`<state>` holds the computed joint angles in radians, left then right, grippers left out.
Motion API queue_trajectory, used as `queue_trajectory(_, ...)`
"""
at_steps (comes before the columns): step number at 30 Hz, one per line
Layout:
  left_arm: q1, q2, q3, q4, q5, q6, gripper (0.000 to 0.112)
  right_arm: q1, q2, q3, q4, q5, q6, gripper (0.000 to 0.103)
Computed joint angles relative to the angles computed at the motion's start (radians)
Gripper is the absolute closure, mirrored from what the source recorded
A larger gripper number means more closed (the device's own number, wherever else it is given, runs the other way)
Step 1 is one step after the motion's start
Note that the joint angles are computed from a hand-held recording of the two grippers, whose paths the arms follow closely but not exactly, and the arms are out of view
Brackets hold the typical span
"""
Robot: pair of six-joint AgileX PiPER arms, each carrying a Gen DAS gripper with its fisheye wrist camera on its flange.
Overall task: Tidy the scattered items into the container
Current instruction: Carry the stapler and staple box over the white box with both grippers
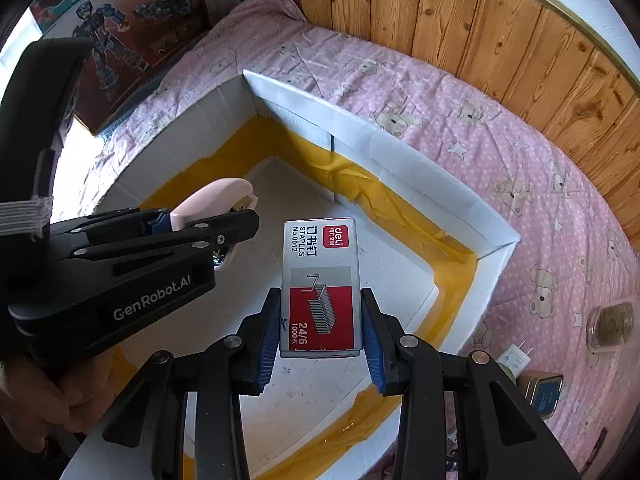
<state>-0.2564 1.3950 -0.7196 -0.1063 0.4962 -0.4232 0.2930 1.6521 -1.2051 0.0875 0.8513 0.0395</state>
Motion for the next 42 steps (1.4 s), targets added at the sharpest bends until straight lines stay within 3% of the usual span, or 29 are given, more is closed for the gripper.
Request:
queue_trajectory(15, -0.022, 0.089, -0.006, 0.077, -0.047, -0.058, 0.085, 0.002, 0.103, -0.146, -0.039, 0.123, -0.002, 0.064)
queue_trajectory(21, 0.057, 0.095, -0.019, -0.097, -0.035, 0.125, 0.085, 0.018, 0.135, -0.180, -0.074, 0.152, -0.004, 0.064)
queue_trajectory(28, 0.074, 0.105, -0.032, -0.145, -0.034, 0.181, 0.085, 0.045, 0.177, -0.214, -0.125, 0.185, 0.009, 0.064)
queue_trajectory(42, 0.009, 0.182, -0.080, 0.036, -0.029, 0.011, 0.085, 0.083, 0.240, -0.269, -0.227, 0.236, 0.080, 0.064)
